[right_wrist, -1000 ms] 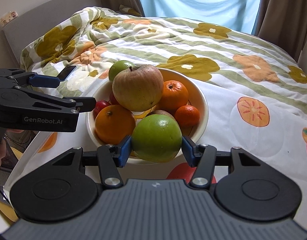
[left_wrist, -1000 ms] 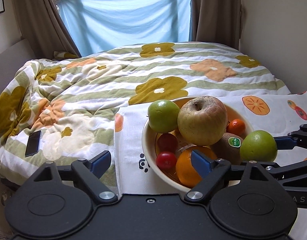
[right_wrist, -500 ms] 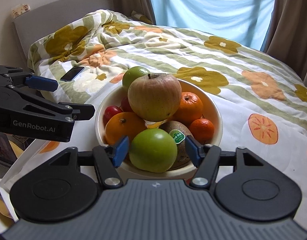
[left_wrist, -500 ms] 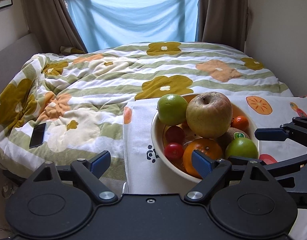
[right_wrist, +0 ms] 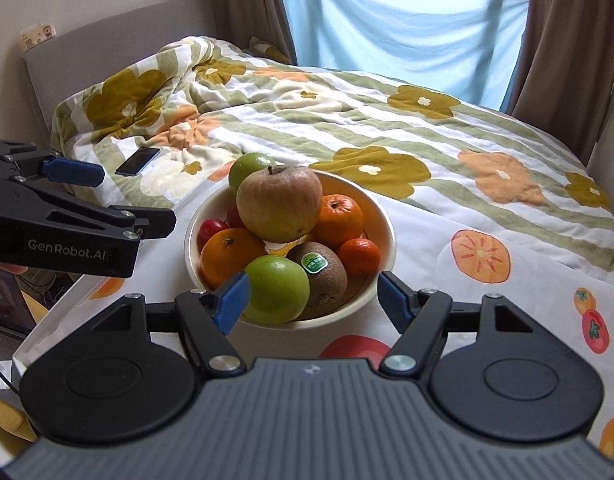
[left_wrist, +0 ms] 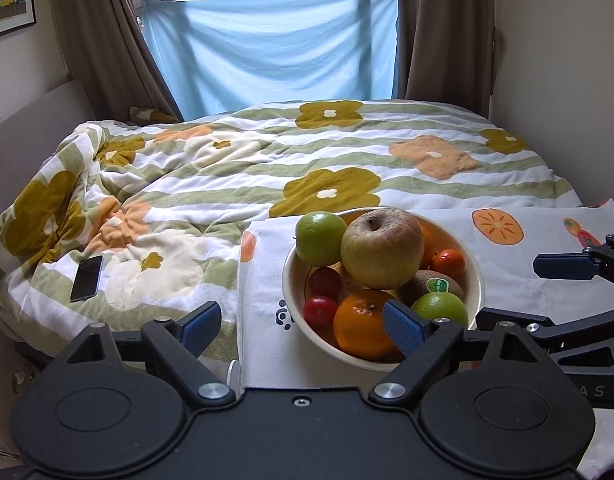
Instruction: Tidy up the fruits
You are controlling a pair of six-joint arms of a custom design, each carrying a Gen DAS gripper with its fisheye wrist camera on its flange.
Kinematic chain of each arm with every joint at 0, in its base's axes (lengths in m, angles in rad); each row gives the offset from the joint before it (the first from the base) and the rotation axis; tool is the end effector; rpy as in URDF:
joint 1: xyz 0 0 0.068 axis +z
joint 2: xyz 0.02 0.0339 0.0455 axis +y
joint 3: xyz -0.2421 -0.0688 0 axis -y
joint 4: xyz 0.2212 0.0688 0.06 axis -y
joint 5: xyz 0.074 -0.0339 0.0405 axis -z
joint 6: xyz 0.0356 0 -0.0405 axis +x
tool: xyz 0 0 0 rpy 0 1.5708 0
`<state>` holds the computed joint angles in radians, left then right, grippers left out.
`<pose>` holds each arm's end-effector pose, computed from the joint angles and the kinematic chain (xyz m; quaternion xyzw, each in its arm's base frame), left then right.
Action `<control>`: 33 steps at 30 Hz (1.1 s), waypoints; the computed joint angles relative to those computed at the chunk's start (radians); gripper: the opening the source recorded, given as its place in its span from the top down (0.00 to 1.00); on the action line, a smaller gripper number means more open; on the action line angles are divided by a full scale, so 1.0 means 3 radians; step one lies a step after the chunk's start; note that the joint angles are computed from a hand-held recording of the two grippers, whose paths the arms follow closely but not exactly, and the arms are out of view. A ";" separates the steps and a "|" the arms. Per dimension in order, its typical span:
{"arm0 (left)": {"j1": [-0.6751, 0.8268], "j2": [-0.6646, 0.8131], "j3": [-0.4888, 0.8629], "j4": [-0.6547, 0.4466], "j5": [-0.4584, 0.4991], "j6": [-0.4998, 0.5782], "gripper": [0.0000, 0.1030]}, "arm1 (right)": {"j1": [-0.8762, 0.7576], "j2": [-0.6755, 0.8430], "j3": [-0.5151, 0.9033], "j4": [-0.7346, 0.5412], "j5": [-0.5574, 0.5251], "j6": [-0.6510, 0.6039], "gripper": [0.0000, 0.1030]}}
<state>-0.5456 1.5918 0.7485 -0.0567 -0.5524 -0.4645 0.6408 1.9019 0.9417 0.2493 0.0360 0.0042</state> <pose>0.2506 -0.1303 0.1485 -0.0529 0.9114 0.0721 0.4017 0.2875 0.2128 0.1241 -0.2773 0.8655 0.1166 0.4005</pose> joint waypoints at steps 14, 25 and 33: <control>-0.1432 -0.0061 0.1149 -0.1995 -0.0894 -0.1506 0.11 | -0.0830 -0.2352 -0.0856 -0.1427 0.0038 0.0178 0.00; -0.2099 0.0490 0.2047 -0.3175 -0.1243 -0.2444 0.00 | -0.1474 -0.3429 -0.1130 -0.2292 -0.0124 0.0077 0.00; -0.2320 0.0678 0.2266 -0.3428 -0.1314 -0.2787 0.00 | -0.1622 -0.3699 -0.1197 -0.2508 -0.0198 -0.0066 0.00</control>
